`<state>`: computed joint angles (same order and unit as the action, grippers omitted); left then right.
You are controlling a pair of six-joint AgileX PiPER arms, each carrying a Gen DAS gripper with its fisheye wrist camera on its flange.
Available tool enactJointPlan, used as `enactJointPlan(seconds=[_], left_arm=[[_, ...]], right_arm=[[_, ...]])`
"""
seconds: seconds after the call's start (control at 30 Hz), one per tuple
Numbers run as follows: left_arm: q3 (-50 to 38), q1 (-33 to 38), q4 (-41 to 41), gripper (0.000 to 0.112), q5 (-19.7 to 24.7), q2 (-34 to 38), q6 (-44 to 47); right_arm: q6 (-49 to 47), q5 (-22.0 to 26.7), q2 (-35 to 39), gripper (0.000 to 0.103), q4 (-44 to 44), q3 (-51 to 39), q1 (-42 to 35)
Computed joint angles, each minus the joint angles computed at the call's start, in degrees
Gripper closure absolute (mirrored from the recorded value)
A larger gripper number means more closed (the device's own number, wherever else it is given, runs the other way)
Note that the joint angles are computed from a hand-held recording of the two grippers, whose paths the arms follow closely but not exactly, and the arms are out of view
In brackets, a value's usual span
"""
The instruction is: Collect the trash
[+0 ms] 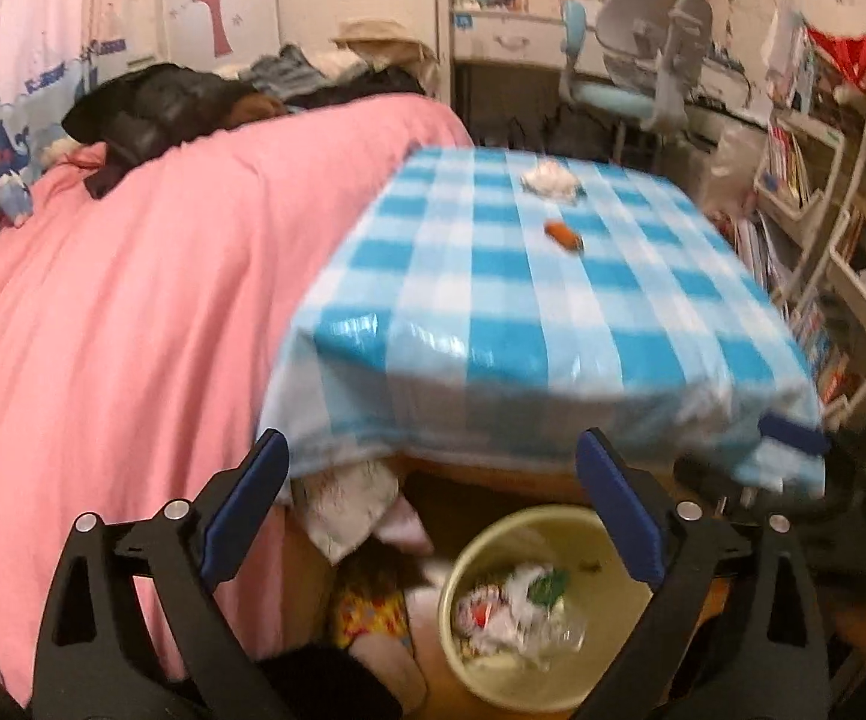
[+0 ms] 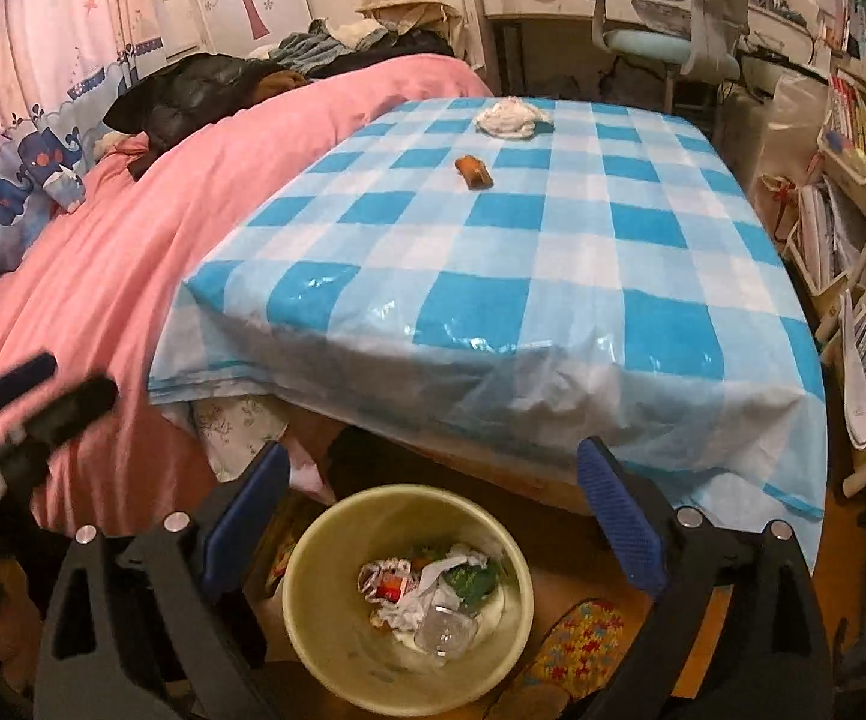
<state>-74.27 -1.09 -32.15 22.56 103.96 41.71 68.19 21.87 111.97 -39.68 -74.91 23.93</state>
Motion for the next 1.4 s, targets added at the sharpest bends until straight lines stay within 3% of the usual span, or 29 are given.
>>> enactJointPlan(seconds=[0.17,0.3,0.4,0.7,1.4], left_arm=[[-12.0,-0.8,3.2,0.018,3.2,4.7,-3.9],[-16.1,-0.5,5.6,0.017,3.6,7.3,-7.0],[-19.5,0.3,7.5,0.017,8.7,9.9,-11.6],[-17.1,-0.6,9.6,0.017,8.0,9.7,-11.8],[-18.8,-1.8,15.8,0.017,10.2,11.7,-16.7]], right_arm=[[7.2,2.5,2.1,0.011,-6.9,-1.9,1.3],[4.5,3.1,4.5,0.011,-4.0,-4.4,1.1],[2.4,3.8,6.2,0.011,-1.8,-6.3,0.8],[-0.9,5.1,9.8,0.011,2.9,-10.0,0.9],[4.6,6.6,9.2,0.011,-3.2,-9.1,1.8]])
